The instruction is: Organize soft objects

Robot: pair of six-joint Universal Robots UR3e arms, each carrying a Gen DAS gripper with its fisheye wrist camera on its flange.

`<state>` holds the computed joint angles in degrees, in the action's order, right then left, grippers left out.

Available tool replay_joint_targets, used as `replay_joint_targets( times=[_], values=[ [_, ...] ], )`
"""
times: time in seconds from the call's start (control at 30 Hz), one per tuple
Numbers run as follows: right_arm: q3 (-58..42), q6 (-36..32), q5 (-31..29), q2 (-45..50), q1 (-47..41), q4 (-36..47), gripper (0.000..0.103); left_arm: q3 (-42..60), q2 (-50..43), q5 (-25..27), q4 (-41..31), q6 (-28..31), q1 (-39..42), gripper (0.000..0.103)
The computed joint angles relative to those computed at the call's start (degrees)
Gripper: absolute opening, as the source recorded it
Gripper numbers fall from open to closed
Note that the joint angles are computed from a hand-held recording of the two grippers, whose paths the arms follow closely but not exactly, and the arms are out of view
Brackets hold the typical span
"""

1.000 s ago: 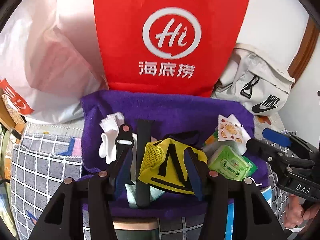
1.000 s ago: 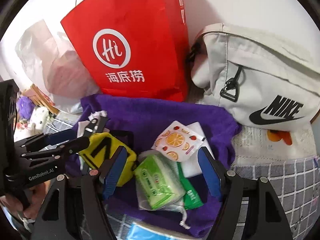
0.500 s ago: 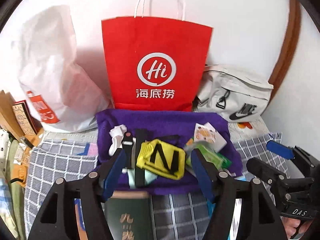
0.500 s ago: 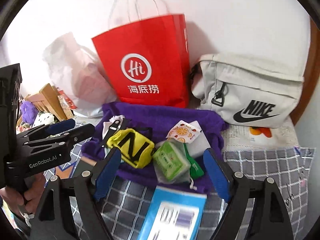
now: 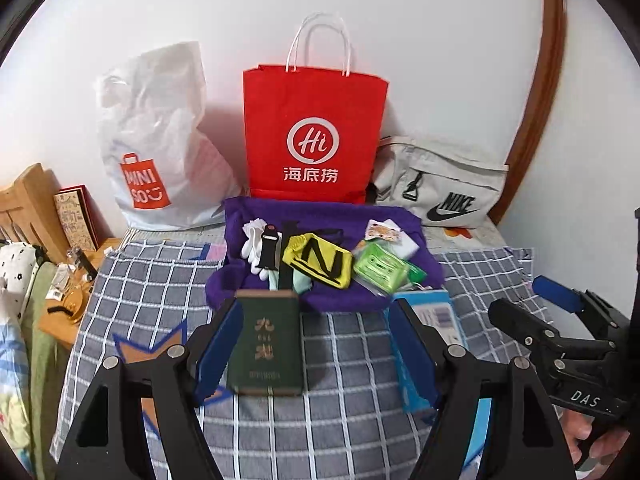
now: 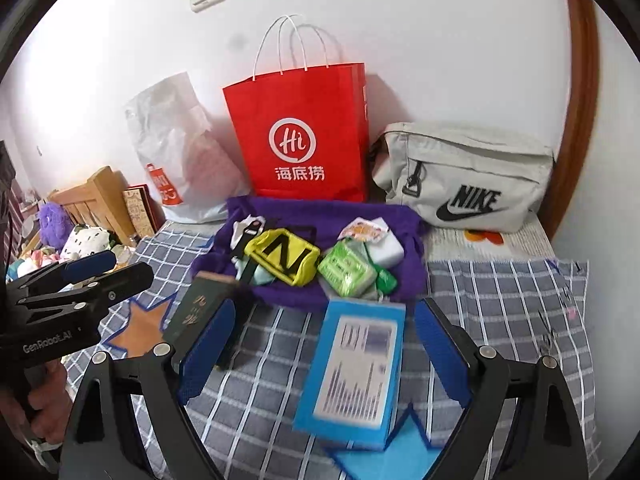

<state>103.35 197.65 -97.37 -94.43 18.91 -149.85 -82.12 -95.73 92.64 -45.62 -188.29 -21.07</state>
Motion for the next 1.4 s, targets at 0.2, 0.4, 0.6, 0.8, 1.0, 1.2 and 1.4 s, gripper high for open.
replay_joint_targets(
  times=[0.2,0.4,0.6,0.8,1.0,1.2,1.4],
  values=[
    [5.7,5.0,-8.0,-7.9,6.8,3.0,0.091,-8.7,9.5,6.0,0.6,-2.4,-4.8,0.074],
    [10.6,8.8,-13.6,-15.1,13.7,4.7,0.091,-16.3,18.6,8.4,1.2,-6.0,-7.8,0.074],
    [13.0,12.7,-19.9,-18.8,20.3,5.9,0.091,-19.7,23.2,11.6,0.9,-7.7,-11.6,0.074],
    [13.0,15.6,-24.3,-19.3,24.7,8.9,0.091,-20.7,25.1,14.0,0.2,-9.3,-13.7,0.074],
    [12.9,16.7,-25.8,-19.2,26.2,9.4,0.091,-21.3,25.4,13.9,0.2,-9.2,-13.8,0.074],
    [12.5,17.1,-26.7,-18.6,27.3,9.3,0.091,-22.1,25.7,14.1,0.5,-9.6,-14.1,0.074],
    [12.1,17.8,-27.6,-17.8,28.5,9.4,0.091,-22.6,26.1,13.9,0.1,-9.9,-13.7,0.074]
  ],
)
